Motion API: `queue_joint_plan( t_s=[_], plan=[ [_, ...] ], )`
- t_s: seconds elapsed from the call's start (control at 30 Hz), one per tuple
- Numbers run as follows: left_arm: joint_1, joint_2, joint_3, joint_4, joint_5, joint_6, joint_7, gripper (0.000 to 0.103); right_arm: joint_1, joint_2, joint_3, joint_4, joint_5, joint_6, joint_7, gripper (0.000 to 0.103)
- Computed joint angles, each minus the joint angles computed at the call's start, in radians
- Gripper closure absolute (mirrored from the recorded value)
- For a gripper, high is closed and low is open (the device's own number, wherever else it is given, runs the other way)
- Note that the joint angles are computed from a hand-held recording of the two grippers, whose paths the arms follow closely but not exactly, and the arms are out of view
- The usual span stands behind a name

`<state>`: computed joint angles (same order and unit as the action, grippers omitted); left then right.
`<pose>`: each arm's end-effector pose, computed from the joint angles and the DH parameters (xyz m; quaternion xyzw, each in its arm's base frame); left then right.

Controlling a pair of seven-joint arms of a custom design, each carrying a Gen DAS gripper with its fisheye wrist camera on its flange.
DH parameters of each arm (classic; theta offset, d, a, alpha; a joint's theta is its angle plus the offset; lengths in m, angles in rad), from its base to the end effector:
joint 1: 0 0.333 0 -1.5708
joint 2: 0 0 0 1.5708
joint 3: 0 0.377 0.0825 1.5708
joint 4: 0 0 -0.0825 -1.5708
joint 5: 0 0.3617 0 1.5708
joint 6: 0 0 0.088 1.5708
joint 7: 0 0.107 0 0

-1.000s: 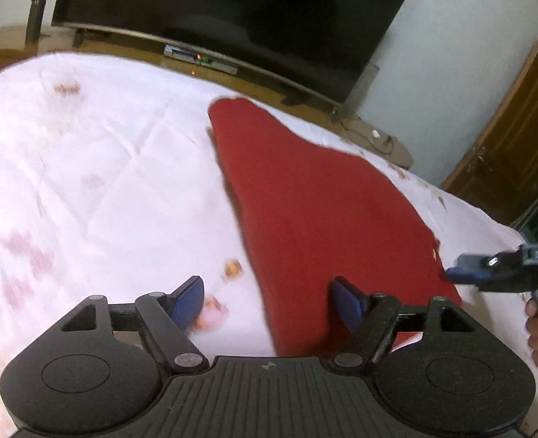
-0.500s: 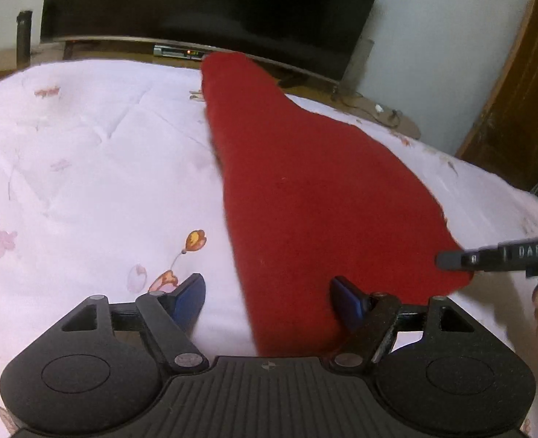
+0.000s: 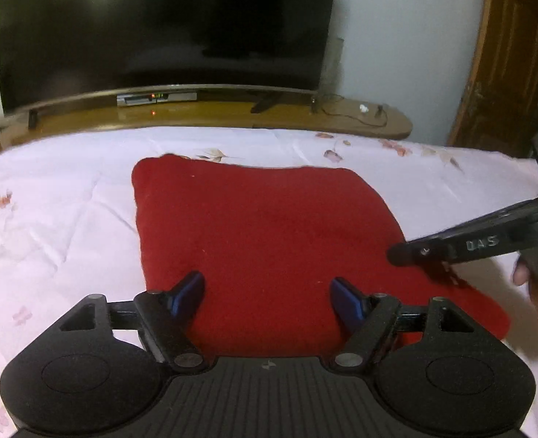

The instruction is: Fold small clothes

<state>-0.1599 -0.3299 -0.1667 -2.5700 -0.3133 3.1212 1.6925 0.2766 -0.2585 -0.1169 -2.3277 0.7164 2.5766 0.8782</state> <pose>0.4108 -0.1197 0.5525 -0.5887 0.6874 -0.3555 0.2335 0.4645 0.0584 0.5625 -0.7607 0.5436 -0.0661 0.3484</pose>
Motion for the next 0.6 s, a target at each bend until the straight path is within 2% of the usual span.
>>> queue_joint_plan(
  t_s=[0.03,0.07,0.1,0.13,0.17,0.23,0.27,0.3,0.33,0.43,0.57,0.6],
  plan=[
    [0.021,-0.014,-0.023,0.000,0.003,-0.015,-0.024,0.028,0.004,0.007,0.007,-0.008,-0.053,0.024,0.045,0.091],
    [0.031,-0.033,-0.029,-0.007,0.008,-0.027,-0.034,0.028,0.040,0.004,-0.022,-0.019,-0.037,0.051,0.038,0.091],
    [0.056,-0.042,-0.053,-0.006,0.023,-0.034,-0.055,0.028,0.042,0.006,-0.026,-0.020,0.032,0.052,-0.008,0.089],
    [0.085,-0.064,-0.080,-0.012,0.041,-0.045,-0.078,0.028,0.008,0.002,0.001,-0.015,0.035,0.036,0.002,0.088],
    [0.124,-0.083,-0.118,-0.017,0.066,-0.050,-0.108,0.028,0.002,-0.008,0.005,-0.016,0.027,0.033,0.007,0.086],
    [0.161,-0.119,-0.151,-0.021,0.100,-0.065,-0.152,0.024,0.006,-0.054,0.009,-0.041,0.013,0.055,0.006,0.058],
    [0.148,-0.151,-0.142,-0.034,0.100,-0.077,-0.164,0.008,0.014,-0.087,0.010,-0.067,0.013,0.075,0.009,0.026],
    [0.146,-0.197,-0.145,-0.061,0.103,-0.075,-0.181,0.001,0.020,-0.118,0.016,-0.090,0.001,0.105,0.024,0.012],
    [0.170,-0.212,-0.175,-0.062,0.117,-0.065,-0.207,0.000,0.033,-0.150,0.008,-0.110,0.002,0.133,0.021,0.013],
    [0.157,-0.298,-0.168,-0.065,0.134,-0.115,-0.231,0.000,0.047,-0.236,-0.006,-0.152,-0.040,0.119,0.076,0.013],
    [0.121,-0.410,-0.153,-0.076,0.136,-0.181,-0.257,0.000,0.046,-0.377,0.005,-0.217,-0.118,0.125,0.163,0.001],
    [0.115,-0.444,-0.151,-0.081,0.135,-0.204,-0.266,0.000,0.050,-0.414,-0.001,-0.225,-0.135,0.113,0.179,0.000]
  ],
)
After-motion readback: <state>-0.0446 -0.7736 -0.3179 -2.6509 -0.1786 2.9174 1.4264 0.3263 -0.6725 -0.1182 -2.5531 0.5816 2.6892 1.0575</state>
